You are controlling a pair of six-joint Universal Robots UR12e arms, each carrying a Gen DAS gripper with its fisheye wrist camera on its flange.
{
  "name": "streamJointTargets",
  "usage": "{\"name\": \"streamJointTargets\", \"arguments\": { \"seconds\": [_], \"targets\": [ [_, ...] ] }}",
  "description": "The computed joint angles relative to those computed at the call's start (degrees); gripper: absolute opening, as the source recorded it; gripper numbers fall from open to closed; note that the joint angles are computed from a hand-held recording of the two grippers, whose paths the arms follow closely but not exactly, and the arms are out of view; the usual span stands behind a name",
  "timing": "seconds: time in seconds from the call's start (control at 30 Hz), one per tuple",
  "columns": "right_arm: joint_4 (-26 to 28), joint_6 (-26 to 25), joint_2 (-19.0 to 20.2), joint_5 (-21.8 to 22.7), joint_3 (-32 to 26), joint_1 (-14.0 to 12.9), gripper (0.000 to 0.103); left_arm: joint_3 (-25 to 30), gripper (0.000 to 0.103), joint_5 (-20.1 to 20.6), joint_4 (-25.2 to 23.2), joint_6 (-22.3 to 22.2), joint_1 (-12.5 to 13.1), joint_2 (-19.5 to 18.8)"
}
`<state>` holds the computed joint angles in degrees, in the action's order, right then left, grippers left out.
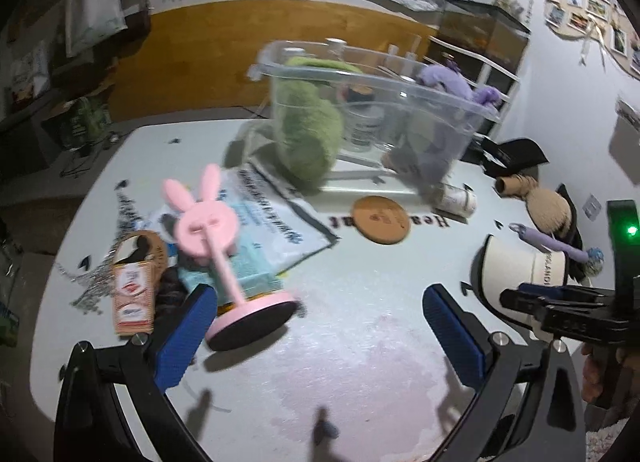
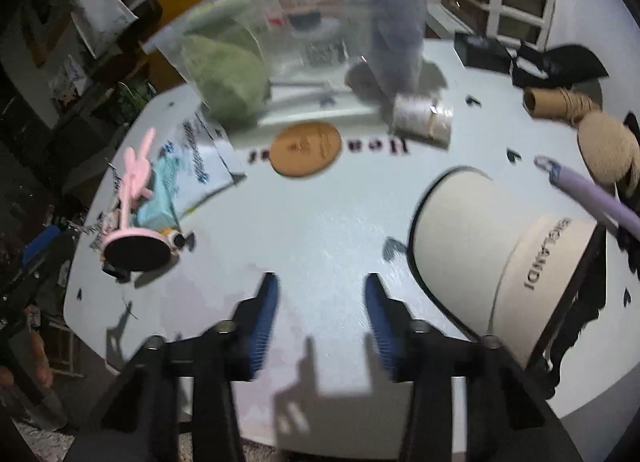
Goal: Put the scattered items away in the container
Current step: 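Move the open left gripper down toward the round cork coaster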
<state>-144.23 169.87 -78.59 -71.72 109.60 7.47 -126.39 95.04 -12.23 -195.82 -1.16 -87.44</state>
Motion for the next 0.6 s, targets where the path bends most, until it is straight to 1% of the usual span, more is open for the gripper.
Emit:
{"name": "streamJointTargets", "arguments": {
  "seconds": [0.03,0.1,0.13,0.23,0.27,0.33,0.4,0.43,0.47,0.5,0.57,0.6],
  "targets": [
    [0.6,0.0,0.0,-0.2,0.0,-0.1,0.032,0.5,0.103,-0.6,0.4,0.8,-0.1,-0.9],
    [1.9,-0.2,-0.1,-1.2,-0.1,-0.3,0.021,1.7,0.103,-1.5,1.1,2.2,-0.3,-2.6],
    [2.5,-0.2,-0.1,-1.6,-0.1,-0.5,0.014,2.5,0.103,-2.7,1.3,3.1,-0.3,-3.7],
    [3.4,-0.3,-0.6,-1.8,0.3,-1.2,0.010,5.4,0.102,-6.7,1.6,5.0,0.1,-7.2],
    [3.7,-0.3,-0.7,-1.9,0.4,-1.5,0.009,6.6,0.095,-8.0,1.3,5.6,0.3,-8.5],
    [3.8,0.1,-1.0,-2.5,0.6,-2.0,0.009,9.4,0.085,-9.8,-0.2,6.6,0.3,-11.3],
    [3.6,0.7,-1.3,-3.2,0.9,-2.5,0.009,12.4,0.082,-10.4,-2.0,7.0,0.2,-14.1],
    [3.4,1.0,-1.5,-3.6,1.1,-2.7,0.009,13.9,0.078,-10.3,-3.1,7.2,0.1,-15.6],
    [3.1,1.4,-1.6,-4.2,1.2,-2.8,0.009,15.6,0.070,-9.5,-4.4,7.6,-0.2,-17.1],
    [2.9,1.8,-1.8,-4.9,1.3,-3.0,0.009,17.2,0.066,-8.7,-5.5,8.0,-0.4,-18.5],
    [2.5,2.6,-2.1,-6.2,1.6,-3.3,0.009,19.5,0.053,-7.4,-7.2,9.1,-0.6,-20.8],
    [2.4,2.9,-2.1,-6.7,1.6,-3.5,0.010,20.8,0.049,-6.5,-8.2,9.8,-0.8,-21.9]
  ]
}}
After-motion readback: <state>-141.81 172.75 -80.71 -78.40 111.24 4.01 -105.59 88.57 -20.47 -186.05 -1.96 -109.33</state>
